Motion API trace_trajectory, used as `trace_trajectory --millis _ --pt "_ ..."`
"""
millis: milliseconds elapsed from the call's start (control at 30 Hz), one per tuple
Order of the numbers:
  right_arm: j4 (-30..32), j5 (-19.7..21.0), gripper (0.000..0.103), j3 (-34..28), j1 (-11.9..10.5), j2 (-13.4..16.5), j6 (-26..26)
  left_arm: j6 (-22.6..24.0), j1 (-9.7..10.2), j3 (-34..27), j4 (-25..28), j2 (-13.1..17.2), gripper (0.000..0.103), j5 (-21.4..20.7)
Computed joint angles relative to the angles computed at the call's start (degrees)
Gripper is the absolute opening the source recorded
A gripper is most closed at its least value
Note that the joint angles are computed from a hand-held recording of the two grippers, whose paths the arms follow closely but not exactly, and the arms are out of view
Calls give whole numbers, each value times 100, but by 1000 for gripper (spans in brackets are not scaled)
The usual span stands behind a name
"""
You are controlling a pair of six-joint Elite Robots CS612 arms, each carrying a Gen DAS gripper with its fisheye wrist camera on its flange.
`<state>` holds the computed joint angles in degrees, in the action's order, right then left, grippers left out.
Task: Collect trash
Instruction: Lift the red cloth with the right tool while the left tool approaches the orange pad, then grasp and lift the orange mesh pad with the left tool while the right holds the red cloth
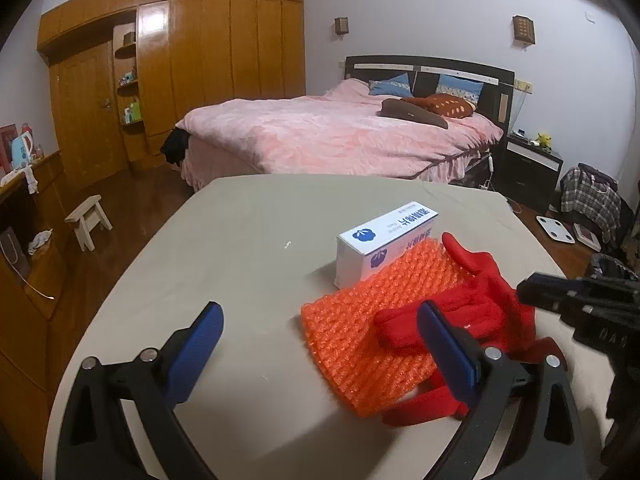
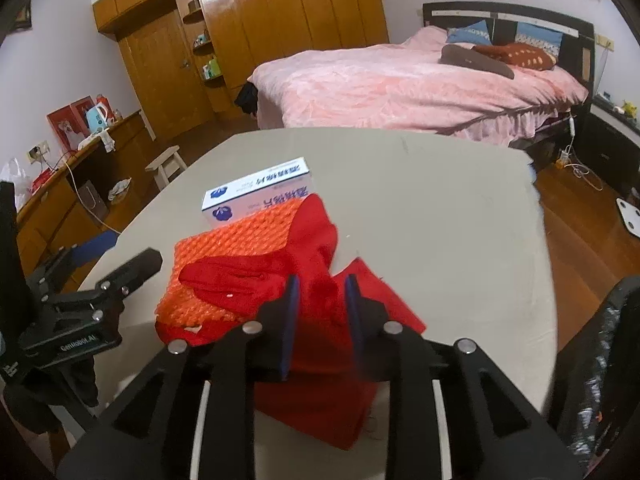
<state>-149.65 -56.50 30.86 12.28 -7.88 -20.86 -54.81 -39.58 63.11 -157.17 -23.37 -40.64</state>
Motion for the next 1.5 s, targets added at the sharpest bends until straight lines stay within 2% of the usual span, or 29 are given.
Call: trace_trajectory --millis 67,133,167,300,467,600,733,833,1033,1167,1267,1333,1367,1433,1500 --pt "167 21 25 -81 17 35 -68 -27 3 3 -6 -4 95 19" --pt "381 23 14 -147 38 61 -217 -42 6 9 -21 -6 95 26" --pt "460 65 4 -167 36 68 -267 -38 7 10 -24 -6 95 25" --pt "320 167 3 -56 9 21 -180 -51 7 22 -34 -8 95 -1" --pt "-225 199 3 178 -67 -102 181 -50 2 11 -16 -5 95 -32" --pt "-720 118 3 218 -146 -138 620 15 7 -55 -12 32 95 -93" --pt "-935 -113 3 111 -189 -92 864 96 37 -204 -29 116 95 -256" --pt "-882 -266 3 -3 -204 -31 954 168 71 -348 8 189 95 -472" --pt "-539 -350 3 -80 -184 42 803 166 155 -611 376 290 95 -948" --pt "-359 -382 3 -66 -153 57 662 179 185 -644 339 315 93 -1216" --pt "-303 -404 3 -22 -135 49 614 272 223 -708 270 361 81 -1555" --pt "-272 -435 3 -3 -122 45 571 235 238 -706 240 368 77 -1642" --pt "-262 -449 3 2 -118 44 551 211 233 -690 233 363 72 -1623" --pt "-231 -460 3 4 -117 45 539 99 219 -655 307 340 52 -1514" --pt "-231 -464 3 11 -115 42 546 -21 213 -640 387 329 38 -1454"
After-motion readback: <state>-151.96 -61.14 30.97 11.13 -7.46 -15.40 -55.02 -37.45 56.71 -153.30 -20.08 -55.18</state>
